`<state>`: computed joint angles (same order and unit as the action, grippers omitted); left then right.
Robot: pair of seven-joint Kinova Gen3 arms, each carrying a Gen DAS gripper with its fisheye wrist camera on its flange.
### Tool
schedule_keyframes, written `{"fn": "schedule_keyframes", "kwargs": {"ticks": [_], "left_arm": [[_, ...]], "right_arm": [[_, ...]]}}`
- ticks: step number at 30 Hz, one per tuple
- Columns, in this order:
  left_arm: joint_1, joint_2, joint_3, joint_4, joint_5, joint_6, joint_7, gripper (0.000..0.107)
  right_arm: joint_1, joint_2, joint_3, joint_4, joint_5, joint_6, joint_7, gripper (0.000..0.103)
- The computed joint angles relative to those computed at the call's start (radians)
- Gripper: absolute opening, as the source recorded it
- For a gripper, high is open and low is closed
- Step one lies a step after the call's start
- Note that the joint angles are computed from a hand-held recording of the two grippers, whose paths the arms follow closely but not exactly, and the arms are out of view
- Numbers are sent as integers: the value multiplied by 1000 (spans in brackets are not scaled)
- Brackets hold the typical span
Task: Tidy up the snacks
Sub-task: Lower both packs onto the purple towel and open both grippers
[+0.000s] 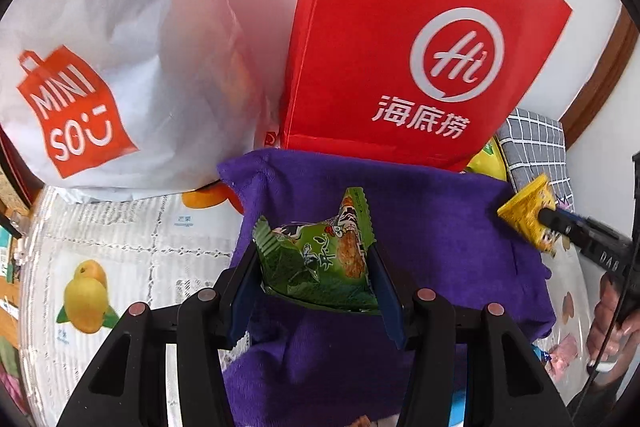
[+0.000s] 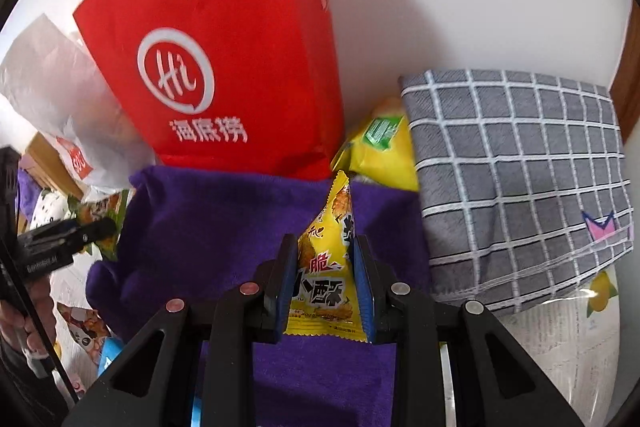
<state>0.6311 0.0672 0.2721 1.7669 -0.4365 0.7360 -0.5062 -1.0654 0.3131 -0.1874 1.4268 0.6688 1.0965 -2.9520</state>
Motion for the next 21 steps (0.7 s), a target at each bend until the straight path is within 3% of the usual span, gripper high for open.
{"fn": "schedule_keyframes", "kwargs": {"ticks": [6,11,21], "left_arm": [[10,54,-14,-40,3,11,-47,51],[-7,85,-28,-62,116,-8,-144,51],[59,149,-61,-138,95,80,-142,52]], "right_arm": [[11,49,7,-30,-48,1,49,28],[17,64,23,-35,-85,-9,72,28],[27,92,32,-65,-128,16,125,31]]}}
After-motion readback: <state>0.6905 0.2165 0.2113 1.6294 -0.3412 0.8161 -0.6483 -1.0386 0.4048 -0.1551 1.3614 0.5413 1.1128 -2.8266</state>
